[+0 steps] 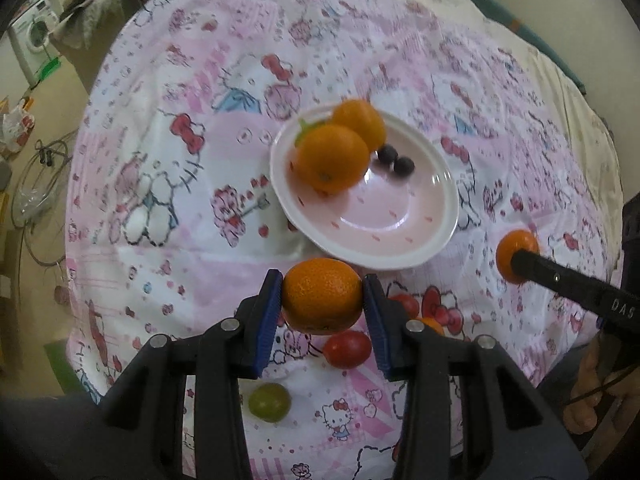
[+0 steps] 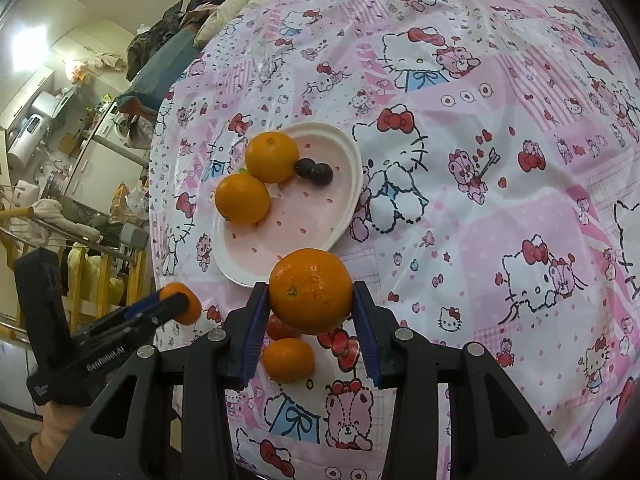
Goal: Organize fruits
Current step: 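Carry both held oranges over the plate with both grippers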
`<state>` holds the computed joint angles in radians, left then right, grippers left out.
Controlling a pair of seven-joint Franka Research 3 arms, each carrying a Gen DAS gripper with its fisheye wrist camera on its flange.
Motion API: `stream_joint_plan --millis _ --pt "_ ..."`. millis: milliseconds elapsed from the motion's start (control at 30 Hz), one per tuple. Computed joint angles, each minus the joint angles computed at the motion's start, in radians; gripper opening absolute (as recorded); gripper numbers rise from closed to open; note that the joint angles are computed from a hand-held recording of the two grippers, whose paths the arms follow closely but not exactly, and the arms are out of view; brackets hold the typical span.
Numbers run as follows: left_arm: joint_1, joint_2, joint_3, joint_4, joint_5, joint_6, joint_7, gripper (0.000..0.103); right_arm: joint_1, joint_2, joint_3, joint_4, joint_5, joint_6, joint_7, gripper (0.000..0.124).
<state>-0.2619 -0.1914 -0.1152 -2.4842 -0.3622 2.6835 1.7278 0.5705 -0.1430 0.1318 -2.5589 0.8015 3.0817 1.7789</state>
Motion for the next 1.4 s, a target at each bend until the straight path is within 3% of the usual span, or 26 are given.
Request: stream_joint_plan --millis 267,467,867,1400 --pt "0.028 0.017 0.021 0.058 -0.031 -0.016 -0.004 0.036 0.043 -0.021 -0.06 0.017 0.128 0.018 -0.14 0.043" --pt "0.06 0.082 0.017 0.174 -0.067 -0.049 0.034 0.036 -0.04 0.011 -0.033 0.073 0.014 -0.019 -0.115 0.043" --pt "0.146 0.286 -0.057 0.396 -0.043 -0.113 0.007 0.036 -0.15 0.161 -0.019 0.228 -0.158 -0.117 -0.117 0.043" --pt "0.192 0.537 -0.138 0.614 0.096 -0.133 -0.065 0.036 -0.217 0.39 0.003 0.447 -0.29 -0.205 -0.144 0.043"
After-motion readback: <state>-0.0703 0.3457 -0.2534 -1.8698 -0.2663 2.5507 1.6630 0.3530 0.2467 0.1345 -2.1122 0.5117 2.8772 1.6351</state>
